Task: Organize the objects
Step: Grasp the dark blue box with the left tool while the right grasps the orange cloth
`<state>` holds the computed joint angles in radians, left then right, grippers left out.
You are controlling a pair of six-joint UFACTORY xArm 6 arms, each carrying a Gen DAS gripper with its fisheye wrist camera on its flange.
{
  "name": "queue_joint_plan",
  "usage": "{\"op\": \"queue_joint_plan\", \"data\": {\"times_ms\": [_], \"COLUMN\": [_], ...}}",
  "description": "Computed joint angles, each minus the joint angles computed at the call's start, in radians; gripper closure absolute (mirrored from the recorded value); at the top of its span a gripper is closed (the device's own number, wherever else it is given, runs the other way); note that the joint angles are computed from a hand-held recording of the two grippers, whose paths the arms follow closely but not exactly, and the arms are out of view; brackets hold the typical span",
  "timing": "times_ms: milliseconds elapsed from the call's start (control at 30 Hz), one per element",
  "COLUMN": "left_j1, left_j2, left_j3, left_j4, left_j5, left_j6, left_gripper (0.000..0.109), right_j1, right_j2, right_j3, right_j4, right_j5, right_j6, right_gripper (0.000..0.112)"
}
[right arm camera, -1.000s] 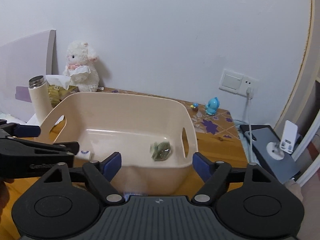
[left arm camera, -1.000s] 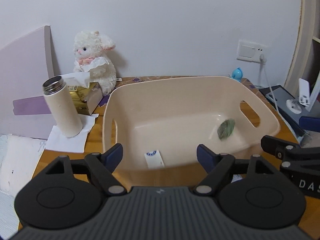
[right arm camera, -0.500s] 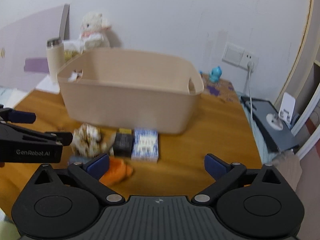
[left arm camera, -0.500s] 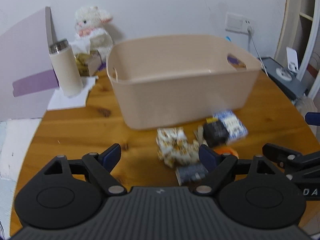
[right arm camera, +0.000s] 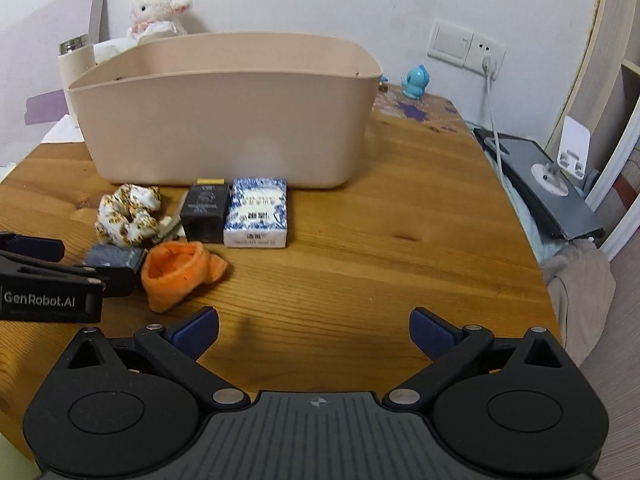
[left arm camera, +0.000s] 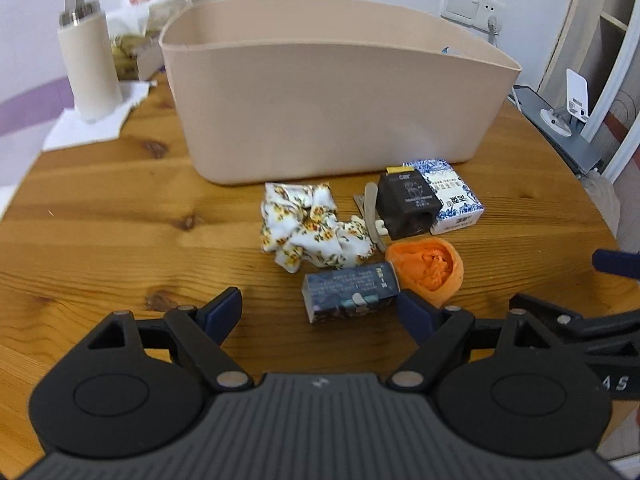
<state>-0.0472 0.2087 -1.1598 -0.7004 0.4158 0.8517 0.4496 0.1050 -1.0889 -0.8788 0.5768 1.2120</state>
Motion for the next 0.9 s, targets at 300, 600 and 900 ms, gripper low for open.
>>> {"op": "queue_joint_plan", "data": {"times_ms": [300, 600, 900], "left_j1": [-0.005, -0.022, 0.030], "left_j2": [0.037, 0.064, 0.077], "left_j3": [-0.039, -0.032, -0.068], "left_j4": [-0.100, 0.001, -0.013], "left_j5": [0.026, -0.110, -0.048], "left_j6": [0.053, -0.014, 0.011], "left_gripper": [0.022, 0.022, 0.022], "right_j1": [-0.001, -0.007, 0.000], "right_j2": [0.049, 0.099, 0.185], "right_j3": [-0.031, -0.074, -0.159], "right_j4": [0.003, 0.032, 0.066], "right_j5": [-0.016, -0.060, -0.104], "right_j6": [-0.009, -0.055, -0.106], "right_gripper": [0.009, 0.009, 0.009]}}
